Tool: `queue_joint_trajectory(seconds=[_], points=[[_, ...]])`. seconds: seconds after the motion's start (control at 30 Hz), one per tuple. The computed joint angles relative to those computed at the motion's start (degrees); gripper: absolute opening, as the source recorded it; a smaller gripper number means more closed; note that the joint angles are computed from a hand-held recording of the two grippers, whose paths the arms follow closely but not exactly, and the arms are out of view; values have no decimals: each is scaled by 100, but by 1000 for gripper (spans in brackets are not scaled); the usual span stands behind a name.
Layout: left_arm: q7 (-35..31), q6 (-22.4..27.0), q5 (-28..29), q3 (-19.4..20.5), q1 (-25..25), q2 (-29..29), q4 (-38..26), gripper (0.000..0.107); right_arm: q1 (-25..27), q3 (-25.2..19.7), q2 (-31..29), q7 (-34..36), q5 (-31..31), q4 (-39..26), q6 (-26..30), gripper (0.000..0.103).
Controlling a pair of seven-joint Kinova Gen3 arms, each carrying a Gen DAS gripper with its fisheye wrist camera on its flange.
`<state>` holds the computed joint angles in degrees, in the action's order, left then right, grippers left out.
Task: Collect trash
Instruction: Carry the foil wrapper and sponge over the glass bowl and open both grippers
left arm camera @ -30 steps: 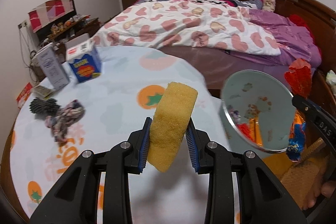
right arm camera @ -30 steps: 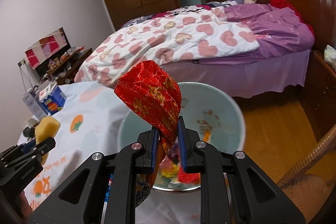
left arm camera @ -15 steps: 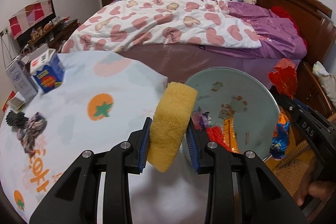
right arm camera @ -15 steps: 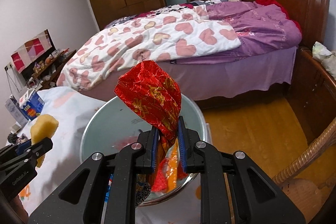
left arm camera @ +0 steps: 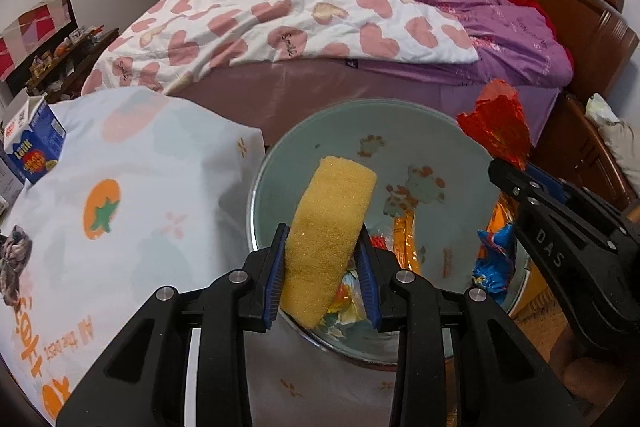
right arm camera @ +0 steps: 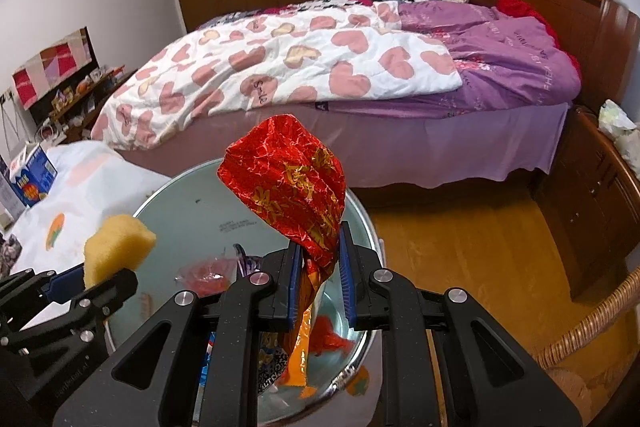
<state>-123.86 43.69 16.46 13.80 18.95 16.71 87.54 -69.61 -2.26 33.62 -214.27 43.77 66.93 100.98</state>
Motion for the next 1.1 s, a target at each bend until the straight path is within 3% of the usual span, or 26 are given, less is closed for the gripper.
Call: queue_joint_trajectory(seconds=[0.33,0.47,0.63,0.7,0.8,1.1], points=[[188,-19,-171,-12,104,157,-55,38,187,-82,-188,130,-61,279,-446,25],[63,-91,-15,39,-9,98,31,62,172,-89,-197,173,-42,246,-400,38],[62,-92,46,5,-55,21,38,68,113,-63,-177,173,22,136,-266,45],[67,-77,82,-9,-94,-8,43,76,83,-54,-184,162,55,99,-220,50],[62,-187,131,-44,-160,-124,137,86,36,-50,-203,129,115,43,-180,68],[-245,-215,477,-94,-518,-397,264,88,-125,48,14,471,262,-579,175,69]])
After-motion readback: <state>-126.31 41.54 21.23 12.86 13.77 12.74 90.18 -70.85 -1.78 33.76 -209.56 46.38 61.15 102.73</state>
